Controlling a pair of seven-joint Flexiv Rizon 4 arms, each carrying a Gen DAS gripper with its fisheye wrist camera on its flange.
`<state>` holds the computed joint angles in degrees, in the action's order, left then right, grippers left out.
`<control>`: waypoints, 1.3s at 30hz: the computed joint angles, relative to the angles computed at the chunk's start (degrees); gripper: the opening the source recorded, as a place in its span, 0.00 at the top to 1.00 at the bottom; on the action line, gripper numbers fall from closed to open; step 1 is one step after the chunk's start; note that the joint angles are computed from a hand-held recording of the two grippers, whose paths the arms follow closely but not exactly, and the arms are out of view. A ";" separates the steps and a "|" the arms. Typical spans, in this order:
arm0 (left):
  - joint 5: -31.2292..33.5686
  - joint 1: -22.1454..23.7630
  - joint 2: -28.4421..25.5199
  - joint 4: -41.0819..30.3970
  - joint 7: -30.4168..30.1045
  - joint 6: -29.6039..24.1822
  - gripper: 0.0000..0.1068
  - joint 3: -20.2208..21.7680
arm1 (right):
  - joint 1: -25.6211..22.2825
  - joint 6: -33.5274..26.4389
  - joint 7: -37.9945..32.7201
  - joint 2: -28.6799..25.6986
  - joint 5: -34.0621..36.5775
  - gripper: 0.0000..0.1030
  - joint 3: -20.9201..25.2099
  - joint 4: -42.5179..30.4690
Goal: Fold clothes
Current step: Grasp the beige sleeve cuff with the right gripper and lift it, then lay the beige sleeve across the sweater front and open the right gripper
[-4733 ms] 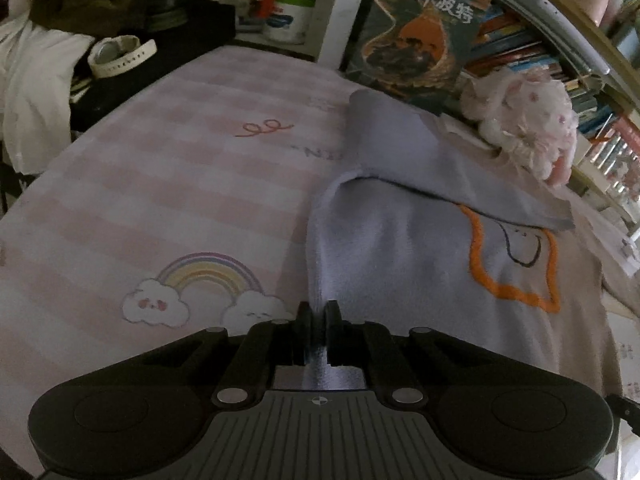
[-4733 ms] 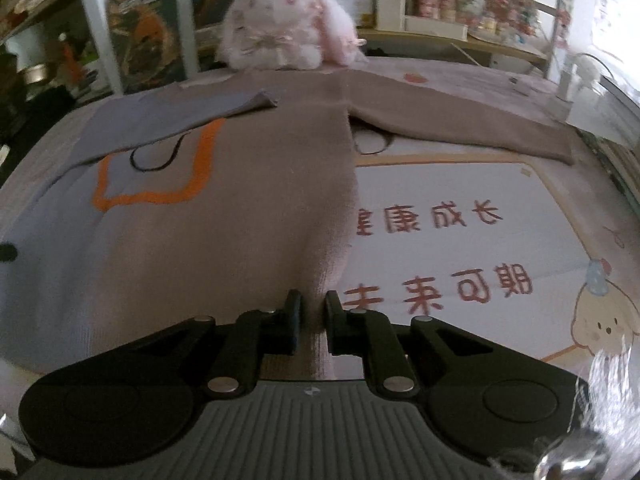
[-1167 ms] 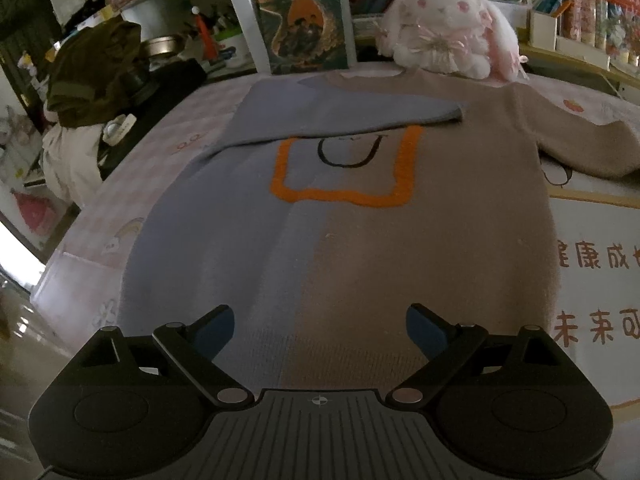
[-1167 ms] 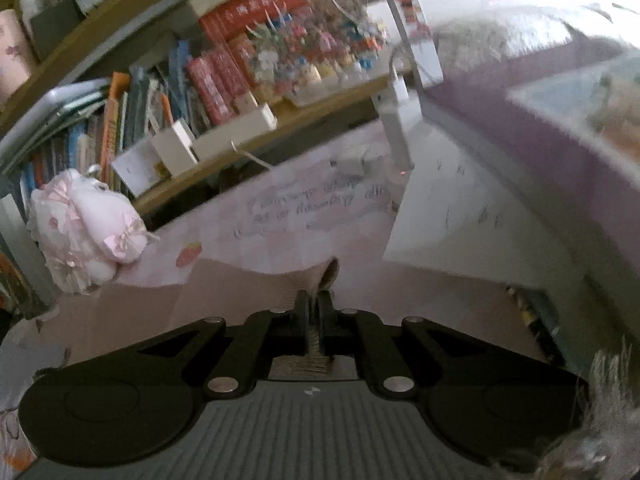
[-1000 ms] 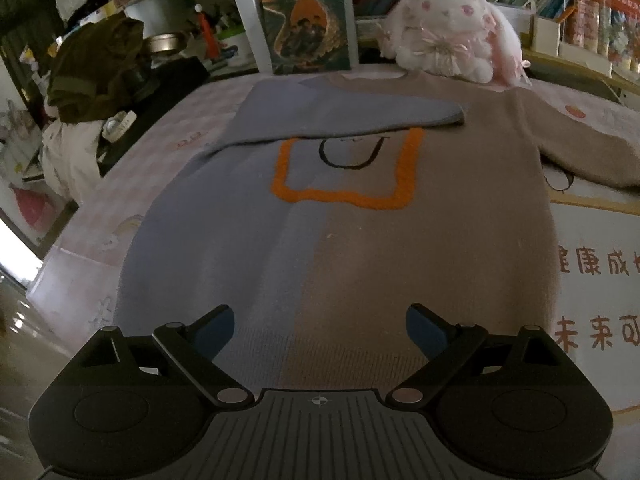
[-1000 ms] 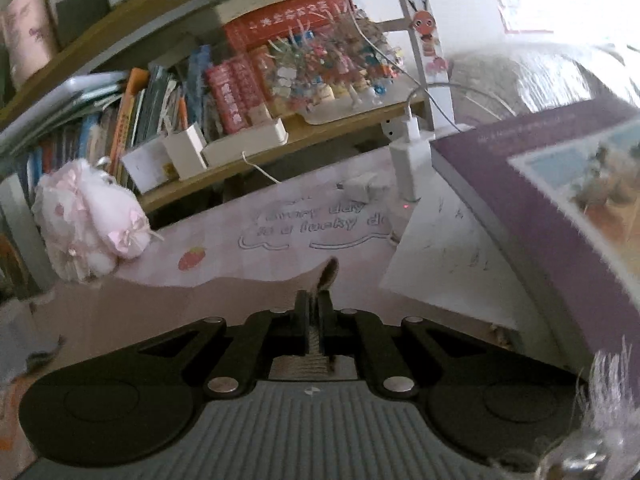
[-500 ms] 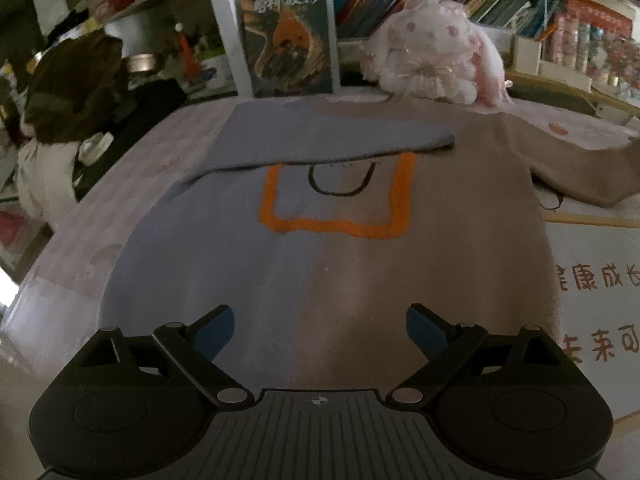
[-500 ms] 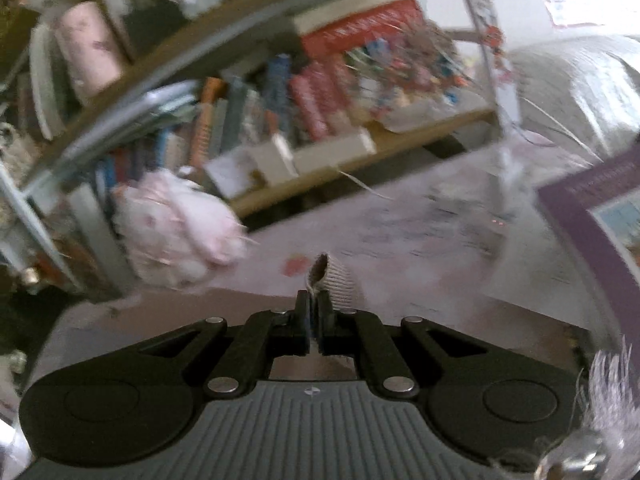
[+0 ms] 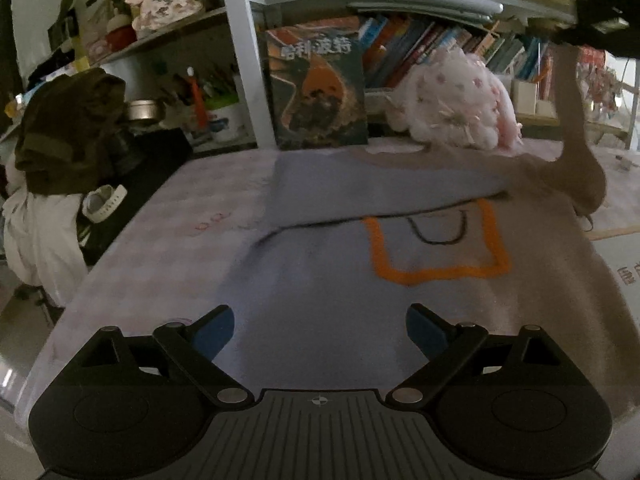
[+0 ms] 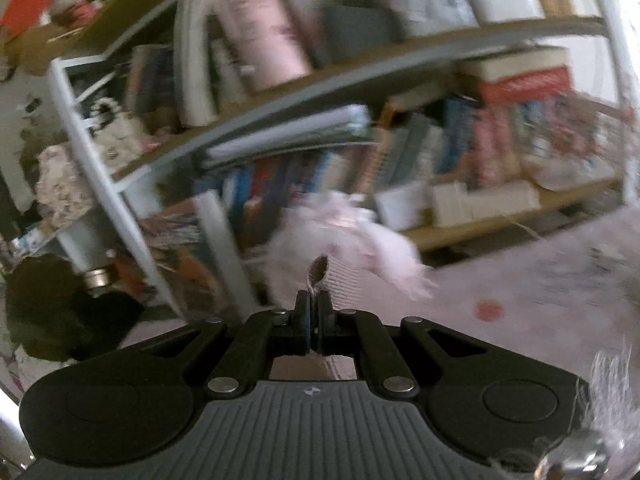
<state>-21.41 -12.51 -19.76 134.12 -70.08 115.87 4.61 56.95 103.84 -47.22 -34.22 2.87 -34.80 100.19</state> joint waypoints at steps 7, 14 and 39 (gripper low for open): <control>21.90 21.07 1.33 0.03 -6.81 -0.09 0.11 -9.70 | 0.62 -5.23 5.83 -8.08 -4.53 0.97 0.77 -14.65; 32.59 32.59 1.63 -0.83 -10.38 -2.09 0.11 -15.21 | -4.34 -13.63 10.96 -14.66 -12.33 0.97 8.62 -28.58; 42.28 51.77 -0.67 -1.62 -11.80 -4.09 0.11 -32.29 | -7.77 -11.82 13.84 -7.00 -25.97 0.22 17.94 -12.37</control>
<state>20.87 39.26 -20.43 132.50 -81.89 111.78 -27.68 49.18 92.02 -33.38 -41.23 -23.10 -16.87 87.83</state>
